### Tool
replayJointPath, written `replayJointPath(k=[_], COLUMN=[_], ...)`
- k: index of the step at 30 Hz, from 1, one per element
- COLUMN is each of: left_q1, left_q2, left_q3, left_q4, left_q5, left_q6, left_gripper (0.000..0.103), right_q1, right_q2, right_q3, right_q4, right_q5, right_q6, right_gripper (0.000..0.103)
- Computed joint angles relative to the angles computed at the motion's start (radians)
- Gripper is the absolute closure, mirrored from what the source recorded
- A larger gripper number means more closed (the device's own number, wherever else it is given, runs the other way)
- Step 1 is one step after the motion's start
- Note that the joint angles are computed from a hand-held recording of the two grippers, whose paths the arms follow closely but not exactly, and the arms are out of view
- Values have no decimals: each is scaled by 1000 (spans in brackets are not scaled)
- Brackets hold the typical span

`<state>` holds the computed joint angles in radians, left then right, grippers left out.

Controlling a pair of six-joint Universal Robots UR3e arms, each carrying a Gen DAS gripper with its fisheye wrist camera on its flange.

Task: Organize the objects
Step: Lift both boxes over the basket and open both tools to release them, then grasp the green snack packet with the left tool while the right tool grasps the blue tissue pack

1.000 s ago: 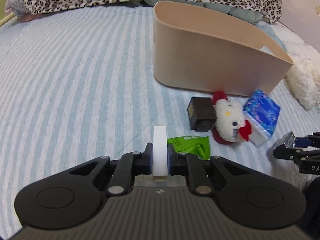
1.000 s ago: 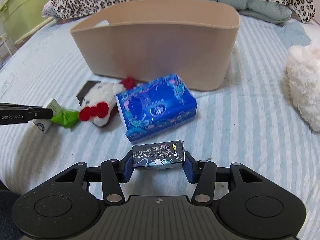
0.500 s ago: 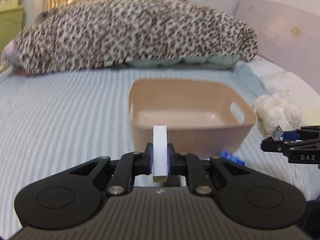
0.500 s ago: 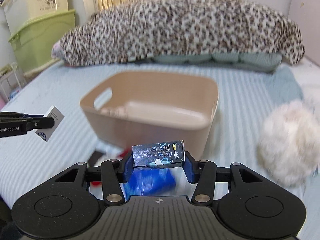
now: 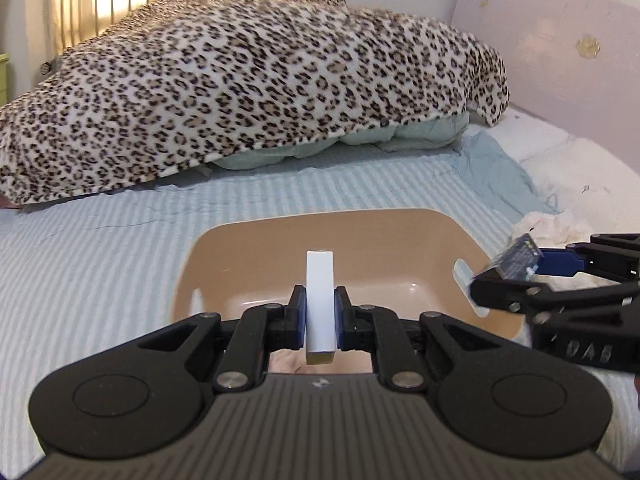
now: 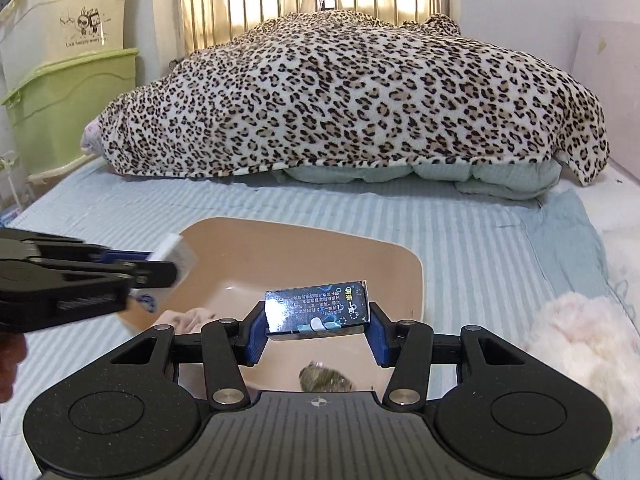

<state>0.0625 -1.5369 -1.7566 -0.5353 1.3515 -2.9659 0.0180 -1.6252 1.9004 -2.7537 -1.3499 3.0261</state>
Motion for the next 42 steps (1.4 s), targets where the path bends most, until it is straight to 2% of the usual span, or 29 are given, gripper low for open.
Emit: replayJointPath(k=[3, 7, 13, 14, 16, 17, 18, 19, 21, 22, 23, 27, 30, 33, 42], left_q1=[-62, -92, -103, -98, -88, -87, -93, -102, -103, -99, -89, -36, 5, 52, 199], left_q2=[-125, -242, -292, -282, -262, -249, -235, -220, -182, -158, -131, -2, 108, 223, 477], left_q3=[79, 158, 166, 157, 151, 149, 149, 142, 125, 110, 94, 4, -78, -178, -400], left_q4=[11, -17, -43, -44, -54, -59, -60, -53, -54, -59, -65, -106, -149, -183, -322], left_q5=[68, 108, 158, 154, 140, 142, 159, 181, 201, 202, 191, 138, 113, 91, 25], left_q6=[-22, -77, -82, -87, -94, -98, -103, -102, -89, -85, -81, -69, -34, 22, 162], left_gripper=[88, 88, 87, 86, 74, 58, 50, 47, 34, 31, 29, 26, 21, 16, 16], right_q1=[28, 55, 73, 73, 76, 75, 72, 73, 69, 68, 63, 49, 52, 56, 30], right_q2=[100, 222, 304, 301, 289, 278, 263, 246, 206, 184, 160, 61, -15, -82, -195], right_q3=[-54, -109, -127, -118, -106, -99, -89, -80, -61, -50, -35, 23, 82, 131, 245], right_q4=[-21, -35, -23, -34, -39, -40, -39, -37, -30, -24, -16, 25, 41, 82, 212], right_q5=[-42, -97, -133, -134, -138, -138, -130, -133, -136, -137, -132, -114, -115, -116, -27], right_q6=[-1, 9, -3, -5, -5, -4, -6, -4, -9, -10, -11, -14, -31, -56, -96], right_gripper=[56, 56, 56, 56, 46, 43, 40, 37, 31, 27, 23, 18, 7, 5, 0])
